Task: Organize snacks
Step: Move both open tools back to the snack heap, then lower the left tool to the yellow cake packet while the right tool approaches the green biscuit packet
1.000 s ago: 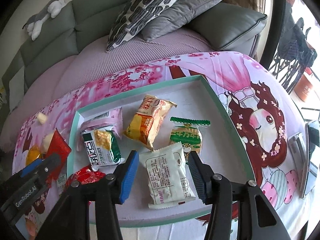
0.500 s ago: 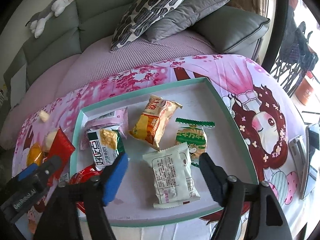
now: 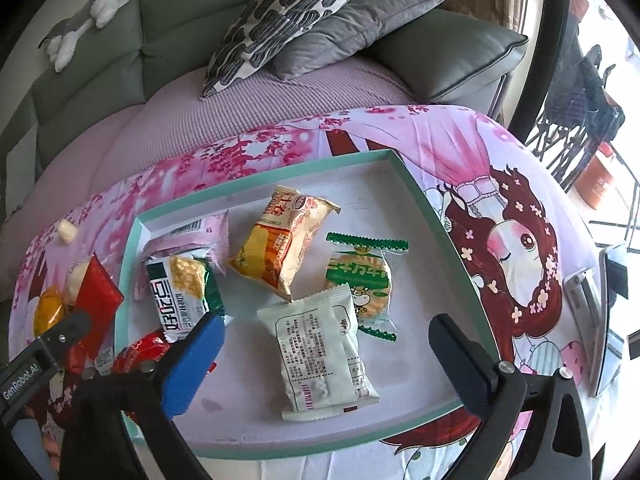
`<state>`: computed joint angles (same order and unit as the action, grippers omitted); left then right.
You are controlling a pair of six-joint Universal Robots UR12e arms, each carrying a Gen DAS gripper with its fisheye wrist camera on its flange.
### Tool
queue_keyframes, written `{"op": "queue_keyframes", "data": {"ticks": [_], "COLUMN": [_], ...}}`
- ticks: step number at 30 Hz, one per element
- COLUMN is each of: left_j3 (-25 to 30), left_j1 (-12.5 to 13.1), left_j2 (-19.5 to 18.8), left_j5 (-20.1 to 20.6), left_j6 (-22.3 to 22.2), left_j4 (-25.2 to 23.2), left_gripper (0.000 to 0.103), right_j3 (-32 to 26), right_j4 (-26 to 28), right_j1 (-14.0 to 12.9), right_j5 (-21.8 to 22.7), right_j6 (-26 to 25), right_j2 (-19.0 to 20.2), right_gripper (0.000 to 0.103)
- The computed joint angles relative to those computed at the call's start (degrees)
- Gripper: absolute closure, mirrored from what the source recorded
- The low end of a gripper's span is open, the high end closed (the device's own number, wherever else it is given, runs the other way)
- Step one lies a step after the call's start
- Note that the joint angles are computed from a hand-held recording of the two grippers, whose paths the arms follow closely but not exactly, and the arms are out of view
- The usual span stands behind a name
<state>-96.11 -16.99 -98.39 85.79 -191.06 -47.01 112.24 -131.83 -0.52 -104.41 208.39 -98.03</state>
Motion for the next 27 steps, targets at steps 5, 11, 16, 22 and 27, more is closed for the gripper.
{"op": "queue_keyframes", "data": {"ticks": [5, 11, 16, 22, 27], "left_j3": [-0.1, -0.6, -1.6, -3.6, -5.0], "left_j1": [0.7, 2.2, 3.9, 7.1, 9.1], "left_j2": [0.1, 1.0, 2.0, 3.9, 5.3], "left_j5": [-0.7, 0.9, 5.9, 8.3, 9.1], "left_j6": [0.1, 0.6, -0.4, -4.5, -7.2], "left_j4": [0.0, 0.4, 1.5, 2.1, 2.4], "left_gripper": [0.000, 0.000, 0.000, 0.000, 0.000], "right_j3": [-0.1, -0.5, -1.0, -1.4, -2.2], "right_j4": [-0.9, -1.3, -2.6, -6.1, -7.0], "right_j1": [0.4, 1.1, 2.3, 4.0, 5.9], "right_j5": [0.4, 0.8, 1.7, 6.1, 7.0], "right_j6": [-0.7, -1.5, -2.4, -4.4, -6.3], "right_j2": [0.1, 0.7, 1.3, 2.4, 3.8], "right_gripper": [0.000, 0.000, 0.000, 0.000, 0.000]}}
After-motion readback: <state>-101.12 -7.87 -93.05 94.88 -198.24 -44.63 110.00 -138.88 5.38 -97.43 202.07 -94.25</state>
